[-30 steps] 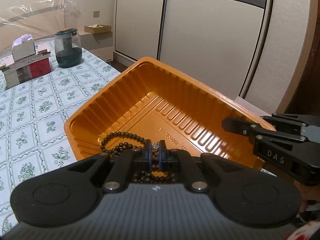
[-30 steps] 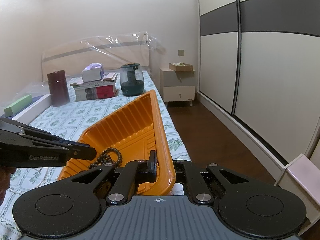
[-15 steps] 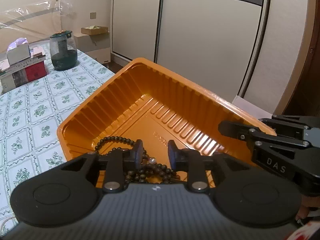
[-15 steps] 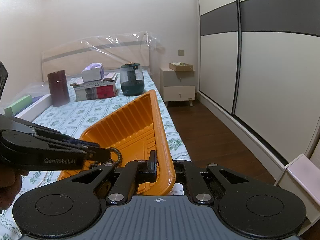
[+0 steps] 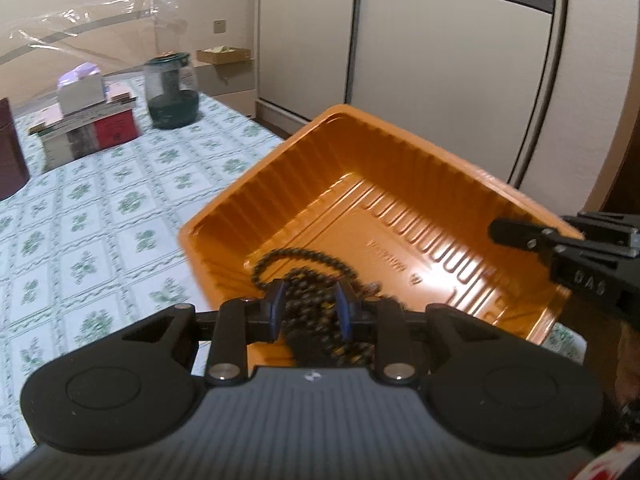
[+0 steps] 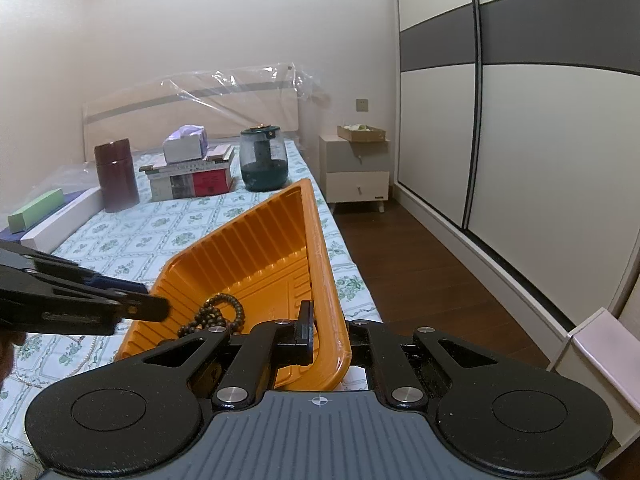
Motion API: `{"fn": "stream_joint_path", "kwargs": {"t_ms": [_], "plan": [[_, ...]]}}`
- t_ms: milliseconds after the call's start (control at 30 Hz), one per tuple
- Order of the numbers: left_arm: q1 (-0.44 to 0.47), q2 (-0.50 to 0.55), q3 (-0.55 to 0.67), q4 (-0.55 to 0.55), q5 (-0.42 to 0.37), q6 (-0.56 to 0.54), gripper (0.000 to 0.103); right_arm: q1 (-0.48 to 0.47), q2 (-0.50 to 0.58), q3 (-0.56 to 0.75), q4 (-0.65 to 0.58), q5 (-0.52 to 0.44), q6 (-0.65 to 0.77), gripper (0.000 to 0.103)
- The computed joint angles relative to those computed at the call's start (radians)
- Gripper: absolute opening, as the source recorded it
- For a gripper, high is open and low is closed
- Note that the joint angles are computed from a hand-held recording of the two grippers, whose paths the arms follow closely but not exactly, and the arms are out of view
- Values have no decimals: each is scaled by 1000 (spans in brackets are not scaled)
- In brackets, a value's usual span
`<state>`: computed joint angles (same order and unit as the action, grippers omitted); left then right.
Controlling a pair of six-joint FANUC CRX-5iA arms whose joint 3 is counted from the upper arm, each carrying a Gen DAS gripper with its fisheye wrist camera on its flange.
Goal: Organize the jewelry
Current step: 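Carry the bead bracelet into the tray and open the left tool, then lower the left tool to the pearl necklace and close on its strand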
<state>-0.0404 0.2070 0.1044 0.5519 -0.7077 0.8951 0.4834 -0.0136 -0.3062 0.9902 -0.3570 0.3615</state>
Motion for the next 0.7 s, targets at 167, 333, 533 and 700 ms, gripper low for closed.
{"fn": "stream_joint_path", "kwargs": {"t_ms": [167,333,533,700], "plan": [[32,-26,-21,-40,-12,26,24,3,0,1,3,-5,0,7],[81,-77,-77,-90,3,45,24,6,-1,1,1,-10,3,7],[158,-152,-164,-135,22,67,24,9,0,3,3,-16,2,7],[203,-204,-238,-142,47,28,24,8,2,4,2,-17,8,7]]}}
